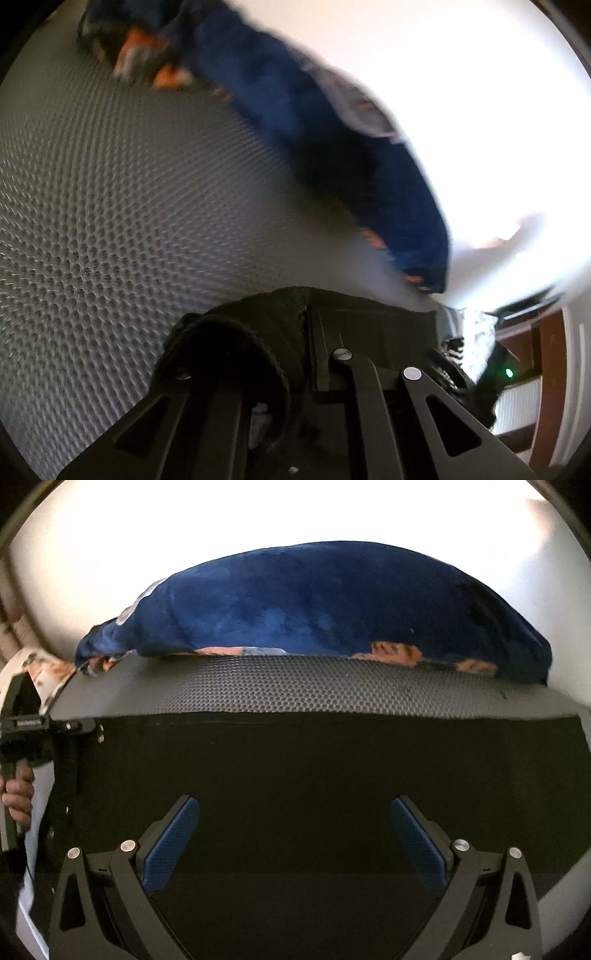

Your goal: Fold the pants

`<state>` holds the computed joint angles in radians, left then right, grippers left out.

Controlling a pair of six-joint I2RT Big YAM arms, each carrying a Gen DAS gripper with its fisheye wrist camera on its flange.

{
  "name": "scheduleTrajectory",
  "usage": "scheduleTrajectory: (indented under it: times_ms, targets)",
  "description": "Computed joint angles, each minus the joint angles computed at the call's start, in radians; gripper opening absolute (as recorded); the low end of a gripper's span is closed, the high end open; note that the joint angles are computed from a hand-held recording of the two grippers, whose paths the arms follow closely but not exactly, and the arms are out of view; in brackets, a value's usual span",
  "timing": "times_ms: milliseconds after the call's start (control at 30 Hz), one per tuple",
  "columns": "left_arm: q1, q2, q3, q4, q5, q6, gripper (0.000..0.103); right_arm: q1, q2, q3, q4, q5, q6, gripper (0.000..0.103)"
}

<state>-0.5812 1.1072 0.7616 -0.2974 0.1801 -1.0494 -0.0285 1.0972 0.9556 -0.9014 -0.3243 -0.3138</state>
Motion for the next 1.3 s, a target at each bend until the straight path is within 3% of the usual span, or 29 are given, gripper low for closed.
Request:
scheduleTrajectory:
  times_ms: [133,333,433,500,633,733,800,933,1000,1100,1167,1300]
  targets:
    - [-0.081,-0.103,-0.013,0.047,-0.06,0.065,0.008,-0.045,0.072,0.1,-0.137,-0.117,-0.23,0.103]
    - [-0.184,-0.16,0.006,0.004,-0.125,0.128,0.008,-0.054,0.191,0.259,-0.26,-0.117,-0.482,0.098]
    - [-0.228,-0.191,-0.004,-0.005,-0.162,0.123,0.008,-0.04,0.265,0.336,-0.307,-0.107,-0.559,0.098]
    - [-0.252,-0.208,-0.008,-0.004,-0.181,0.114,0.008,-0.034,0.338,0.41,-0.404,-0.111,-0.63,0.098]
    - [-0.291,-0.273,-0.015,-0.047,-0.212,0.112,0.008,-0.011,0.425,0.487,-0.482,-0.057,-0.72,0.096]
    - [-0.302,-0.282,-0.006,-0.072,-0.22,0.113,0.008,-0.001,0.477,0.528,-0.554,-0.023,-0.793,0.089]
    - [-0.324,-0.303,-0.007,-0.098,-0.243,0.098,0.008,0.001,0.494,0.533,-0.554,-0.001,-0.818,0.075]
    - [-0.347,-0.317,0.011,-0.151,-0.266,0.081,0.008,-0.025,0.528,0.553,-0.575,0.027,-0.836,0.06]
    - [-0.355,-0.312,0.022,-0.175,-0.276,0.08,0.008,-0.045,0.535,0.559,-0.578,0.03,-0.841,0.04]
    - [-0.331,-0.287,0.023,-0.163,-0.258,0.083,0.008,-0.059,0.516,0.537,-0.537,0.04,-0.817,0.022]
    - [-0.319,-0.272,0.029,-0.171,-0.258,0.087,0.008,-0.069,0.494,0.517,-0.512,0.042,-0.804,0.014]
    - [-0.316,-0.267,0.03,-0.195,-0.271,0.083,0.008,-0.093,0.376,0.428,-0.398,0.029,-0.749,0.011]
